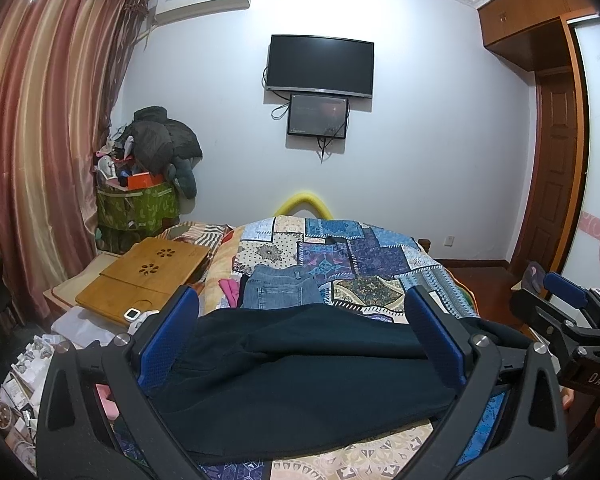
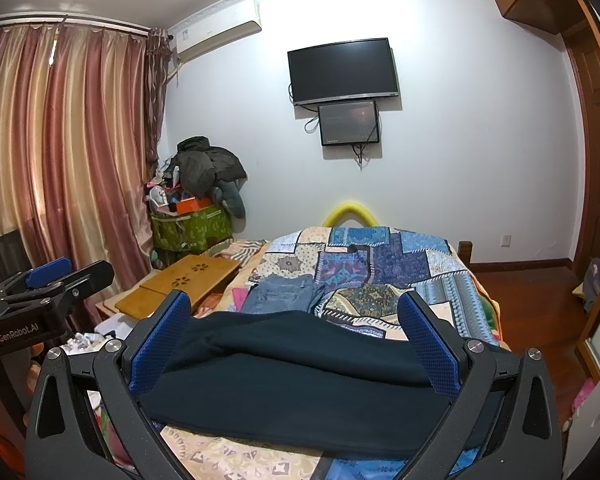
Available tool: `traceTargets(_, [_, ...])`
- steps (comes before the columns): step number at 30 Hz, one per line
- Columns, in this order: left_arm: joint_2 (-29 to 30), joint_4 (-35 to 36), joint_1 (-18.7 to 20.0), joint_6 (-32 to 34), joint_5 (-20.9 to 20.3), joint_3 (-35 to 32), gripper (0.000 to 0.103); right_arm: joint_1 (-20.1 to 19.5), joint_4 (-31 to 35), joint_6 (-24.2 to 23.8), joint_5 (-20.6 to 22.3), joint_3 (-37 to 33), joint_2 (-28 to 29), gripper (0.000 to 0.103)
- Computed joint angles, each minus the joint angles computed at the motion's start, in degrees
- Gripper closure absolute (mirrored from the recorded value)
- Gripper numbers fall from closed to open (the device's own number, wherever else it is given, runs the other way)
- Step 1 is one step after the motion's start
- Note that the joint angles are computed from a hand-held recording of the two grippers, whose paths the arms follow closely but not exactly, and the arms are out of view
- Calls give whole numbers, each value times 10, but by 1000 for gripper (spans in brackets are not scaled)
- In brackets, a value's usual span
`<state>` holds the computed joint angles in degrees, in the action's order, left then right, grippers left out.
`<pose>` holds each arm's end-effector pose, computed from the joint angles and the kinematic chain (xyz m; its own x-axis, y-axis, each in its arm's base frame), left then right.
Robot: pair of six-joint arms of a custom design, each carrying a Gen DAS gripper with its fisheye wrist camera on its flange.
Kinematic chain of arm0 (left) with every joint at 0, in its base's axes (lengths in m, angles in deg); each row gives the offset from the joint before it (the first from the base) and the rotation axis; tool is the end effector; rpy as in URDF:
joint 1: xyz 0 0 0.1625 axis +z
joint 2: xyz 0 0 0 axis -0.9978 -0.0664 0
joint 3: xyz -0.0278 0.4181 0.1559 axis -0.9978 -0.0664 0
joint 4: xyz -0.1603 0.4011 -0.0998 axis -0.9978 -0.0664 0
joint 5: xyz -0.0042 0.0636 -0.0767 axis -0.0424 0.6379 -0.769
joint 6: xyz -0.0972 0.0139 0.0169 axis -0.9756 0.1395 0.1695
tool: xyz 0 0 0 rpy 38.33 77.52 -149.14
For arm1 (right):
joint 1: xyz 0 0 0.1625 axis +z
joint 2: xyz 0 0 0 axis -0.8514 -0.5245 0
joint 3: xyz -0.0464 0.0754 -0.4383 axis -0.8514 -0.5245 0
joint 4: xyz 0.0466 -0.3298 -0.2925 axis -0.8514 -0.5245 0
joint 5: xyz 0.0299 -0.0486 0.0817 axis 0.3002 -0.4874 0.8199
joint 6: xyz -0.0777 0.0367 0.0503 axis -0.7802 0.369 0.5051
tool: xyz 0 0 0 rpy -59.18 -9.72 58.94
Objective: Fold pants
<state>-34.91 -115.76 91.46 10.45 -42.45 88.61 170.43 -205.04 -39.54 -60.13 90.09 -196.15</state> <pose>-0.5015 -0.2692 0.1159 -0.7182 0.3170 -0.6194 0.6958 0.3131 -0.6464 0.1740 -0.2149 0.4228 -0.7756 0.0130 0.6311 -0.6042 0.2742 -0.7482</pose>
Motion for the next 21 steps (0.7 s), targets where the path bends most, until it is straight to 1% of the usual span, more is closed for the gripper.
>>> traceTargets(5, [10,-33,19,34,-12,-6,0,-17,4,2,13,-7,9,0])
traceTargets(9, [24,-48,49,63,-26,-26,0,-38,-3,-7,25,-14,24,0])
traceTargets(12, [36,-52,79,89,-41,-50,0,-67,-7,-18,41,-25,40,0])
traceTargets(14, [45,-41,101,98,-46,-69,0,-87,-14,-25,50,-32,53,0])
traceTargets(17, [57,9,141,94,-60,-109,0,-124,-12,-28,68,-47,72,0])
traceTargets(18, [61,23,155,93,-66,-121,0,-140,-8,-29,78,-55,81,0])
traceTargets(21, [70,79,200,88,-97,-160,0,-168,0,-36,90,-73,103,0])
